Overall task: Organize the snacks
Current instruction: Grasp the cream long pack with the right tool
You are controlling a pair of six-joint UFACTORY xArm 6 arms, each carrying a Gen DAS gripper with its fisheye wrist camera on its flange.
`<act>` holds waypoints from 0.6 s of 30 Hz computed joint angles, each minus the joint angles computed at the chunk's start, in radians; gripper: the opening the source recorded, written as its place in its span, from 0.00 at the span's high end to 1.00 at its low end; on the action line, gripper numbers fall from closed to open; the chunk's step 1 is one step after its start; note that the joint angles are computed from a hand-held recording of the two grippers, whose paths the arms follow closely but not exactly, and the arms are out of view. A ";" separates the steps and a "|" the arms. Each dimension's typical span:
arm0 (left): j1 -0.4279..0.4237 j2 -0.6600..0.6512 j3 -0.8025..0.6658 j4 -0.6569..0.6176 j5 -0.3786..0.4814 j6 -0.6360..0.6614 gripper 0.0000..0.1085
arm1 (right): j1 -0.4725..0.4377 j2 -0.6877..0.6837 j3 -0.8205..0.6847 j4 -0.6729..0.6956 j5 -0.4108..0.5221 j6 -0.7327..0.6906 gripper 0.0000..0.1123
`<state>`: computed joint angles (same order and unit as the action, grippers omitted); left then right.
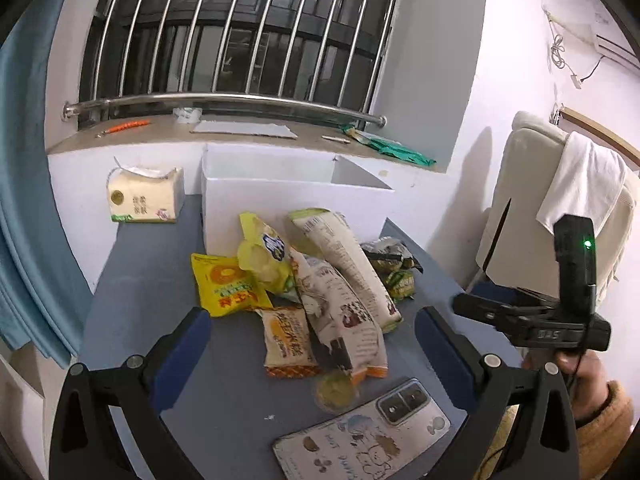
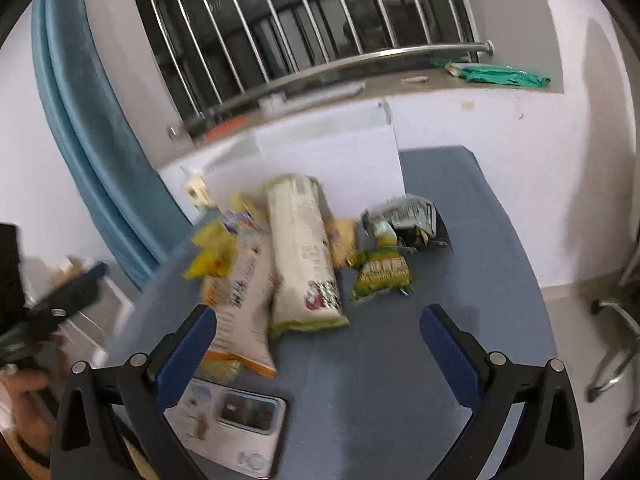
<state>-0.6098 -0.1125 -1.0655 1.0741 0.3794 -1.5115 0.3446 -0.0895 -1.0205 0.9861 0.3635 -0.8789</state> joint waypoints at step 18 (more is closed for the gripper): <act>0.008 0.082 0.005 -0.105 -0.092 0.030 0.05 | 0.054 0.460 -0.528 -0.457 0.162 0.327 0.14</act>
<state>-0.6015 -0.0304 -1.0603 0.9695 0.2874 -1.4813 0.3981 0.3709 -1.5481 0.5293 0.5256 -0.5518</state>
